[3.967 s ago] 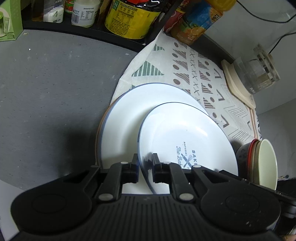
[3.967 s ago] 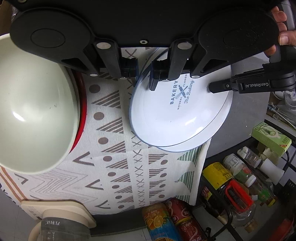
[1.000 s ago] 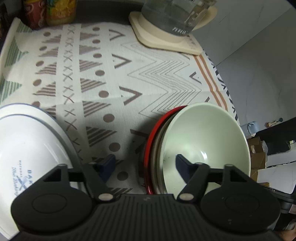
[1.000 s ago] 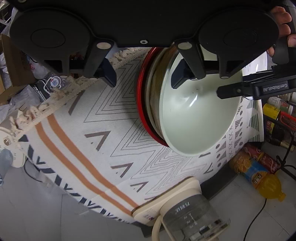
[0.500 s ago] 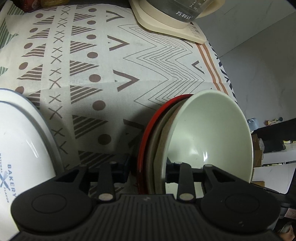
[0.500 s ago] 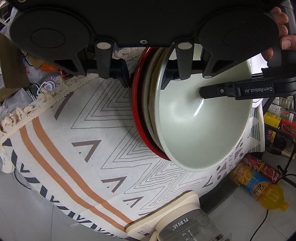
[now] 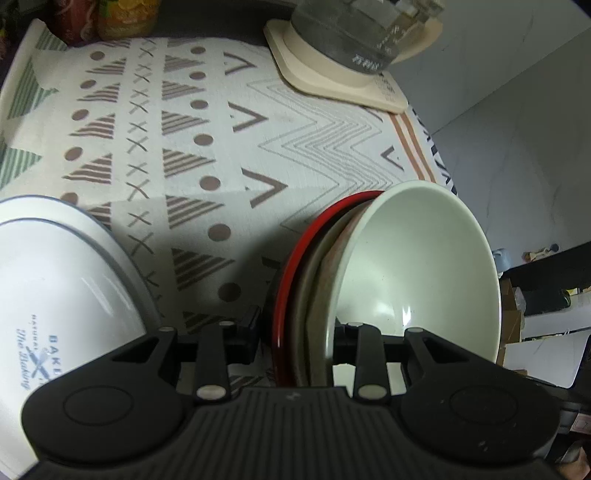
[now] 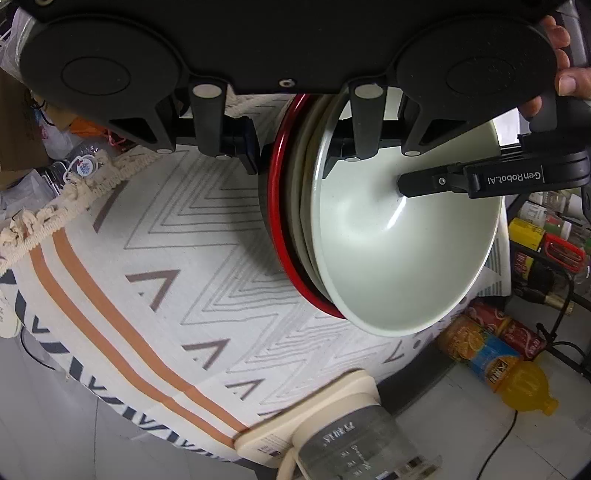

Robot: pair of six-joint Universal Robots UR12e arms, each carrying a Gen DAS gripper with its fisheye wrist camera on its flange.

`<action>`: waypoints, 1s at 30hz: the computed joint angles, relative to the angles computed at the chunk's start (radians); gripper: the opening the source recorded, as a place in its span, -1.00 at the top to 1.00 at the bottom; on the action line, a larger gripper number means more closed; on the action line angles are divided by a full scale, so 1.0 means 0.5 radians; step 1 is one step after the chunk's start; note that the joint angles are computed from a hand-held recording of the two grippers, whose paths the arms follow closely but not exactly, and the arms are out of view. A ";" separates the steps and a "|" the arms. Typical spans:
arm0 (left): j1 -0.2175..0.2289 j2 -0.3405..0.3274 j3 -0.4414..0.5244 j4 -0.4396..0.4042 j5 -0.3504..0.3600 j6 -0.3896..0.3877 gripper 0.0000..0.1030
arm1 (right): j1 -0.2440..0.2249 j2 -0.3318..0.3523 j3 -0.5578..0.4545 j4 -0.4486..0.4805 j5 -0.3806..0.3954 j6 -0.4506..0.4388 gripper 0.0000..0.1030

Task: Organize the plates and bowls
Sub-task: 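Carry the nested bowls with both tools over the plate stack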

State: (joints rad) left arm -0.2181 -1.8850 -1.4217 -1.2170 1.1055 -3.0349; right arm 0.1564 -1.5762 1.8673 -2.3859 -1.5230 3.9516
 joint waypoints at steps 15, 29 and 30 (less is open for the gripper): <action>0.103 0.067 -0.026 0.113 -0.041 -0.064 0.39 | 0.068 0.075 -0.141 -0.071 -0.034 -0.110 0.38; 0.228 0.144 -0.106 0.197 -0.021 -0.168 0.39 | 0.132 0.191 -0.298 -0.064 0.038 -0.252 0.38; 0.237 0.150 -0.113 0.201 -0.015 -0.175 0.39 | 0.138 0.202 -0.312 -0.059 0.046 -0.261 0.38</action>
